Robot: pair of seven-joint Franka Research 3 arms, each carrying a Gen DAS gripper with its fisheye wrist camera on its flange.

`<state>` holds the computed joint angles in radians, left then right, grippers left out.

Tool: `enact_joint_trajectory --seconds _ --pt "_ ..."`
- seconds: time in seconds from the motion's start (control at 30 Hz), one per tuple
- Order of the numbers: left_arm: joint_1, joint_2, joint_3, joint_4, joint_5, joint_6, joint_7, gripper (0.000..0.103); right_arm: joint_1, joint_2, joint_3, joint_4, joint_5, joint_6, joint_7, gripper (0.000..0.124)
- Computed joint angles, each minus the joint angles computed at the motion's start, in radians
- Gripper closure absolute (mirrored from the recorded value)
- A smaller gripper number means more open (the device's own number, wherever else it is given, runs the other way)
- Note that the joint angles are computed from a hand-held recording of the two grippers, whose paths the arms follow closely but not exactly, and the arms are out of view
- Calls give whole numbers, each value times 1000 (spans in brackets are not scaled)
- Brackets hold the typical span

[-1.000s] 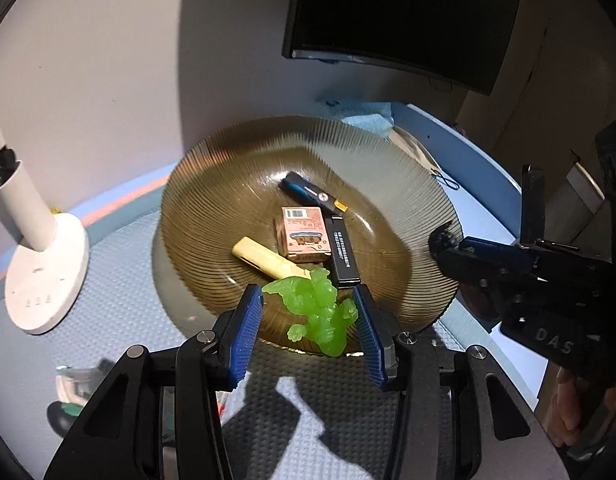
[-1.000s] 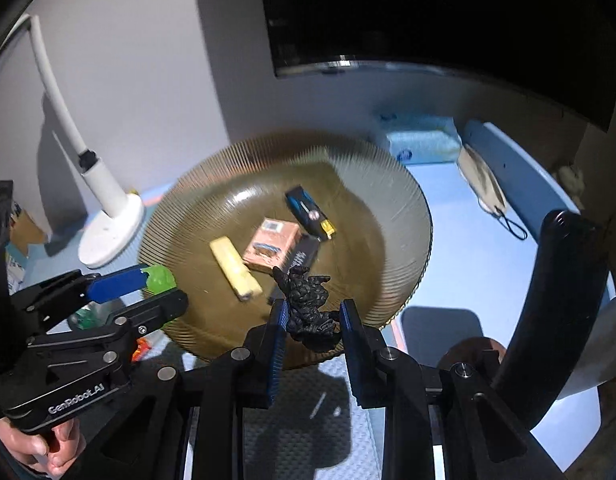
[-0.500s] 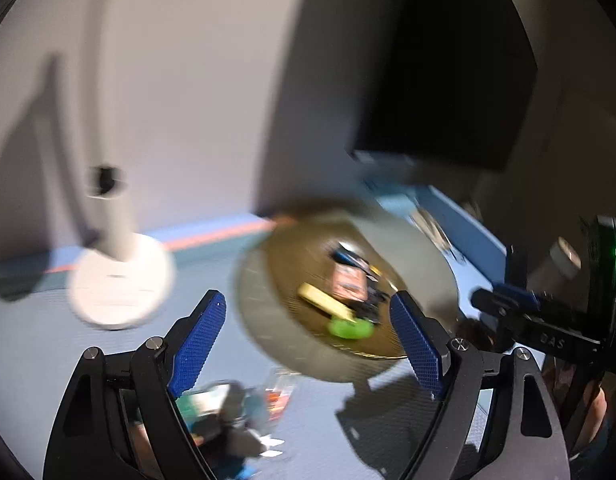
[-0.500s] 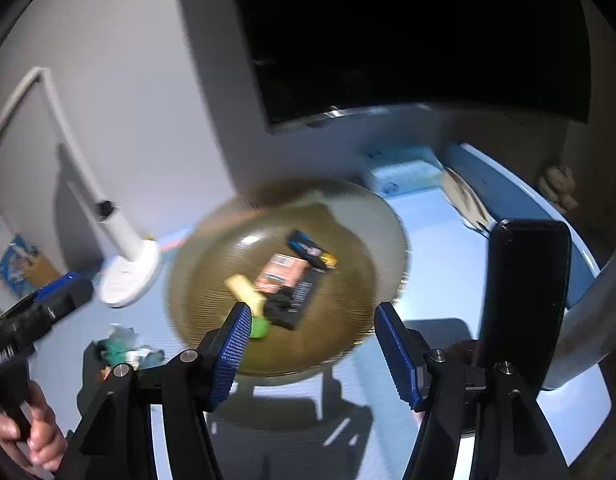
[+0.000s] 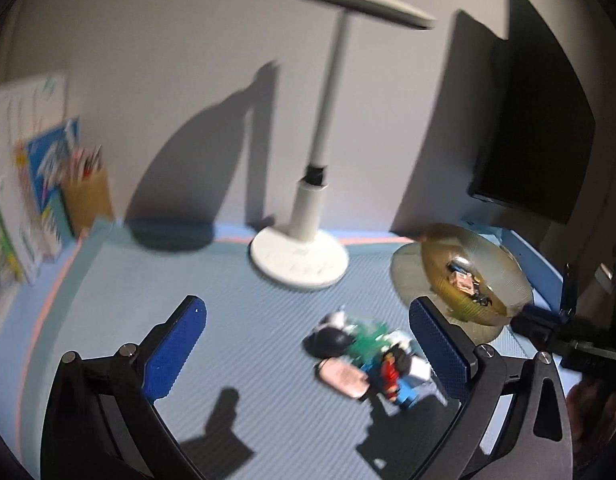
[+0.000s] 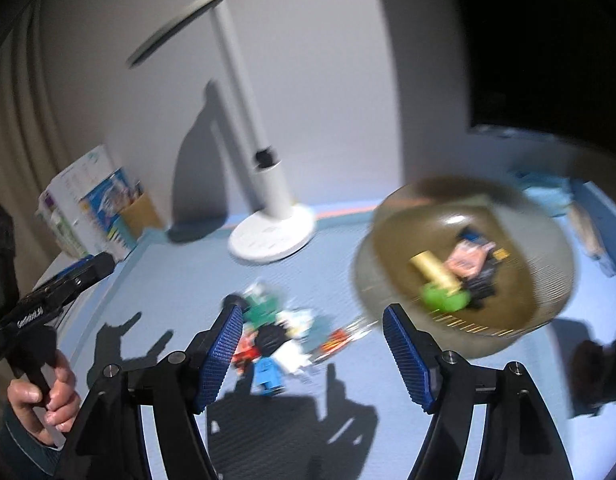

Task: Organize rigid objects
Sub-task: 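Carry the green toy and black figurine into the amber bowl and release, then move both tools back to the pile and approach the pink figurine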

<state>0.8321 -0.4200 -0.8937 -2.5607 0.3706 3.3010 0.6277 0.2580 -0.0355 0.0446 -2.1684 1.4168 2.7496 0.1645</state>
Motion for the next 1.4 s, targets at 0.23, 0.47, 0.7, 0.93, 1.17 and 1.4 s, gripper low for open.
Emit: enact_joint_trajectory --seconds 0.23,0.47,0.7,0.93,1.17,1.4 --pt "127 92 -117 -41 -3 -11 -67 1 38 152 53 40 52 96 -54 53" --pt "301 172 -305 12 67 -89 -84 1 -1 212 76 69 59 74 -26 50" --pt "271 211 -247 7 132 -71 -155 1 -14 214 82 69 8 32 -2 45" --pt "281 222 -260 33 222 -106 -204 1 -1 205 91 51 -42 29 -45 45" --pt "237 272 -224 72 313 -172 -222 1 19 223 97 52 -182 57 38 56" --pt "67 419 -145 204 485 -341 -175 1 27 248 110 60 -283 125 132 75"
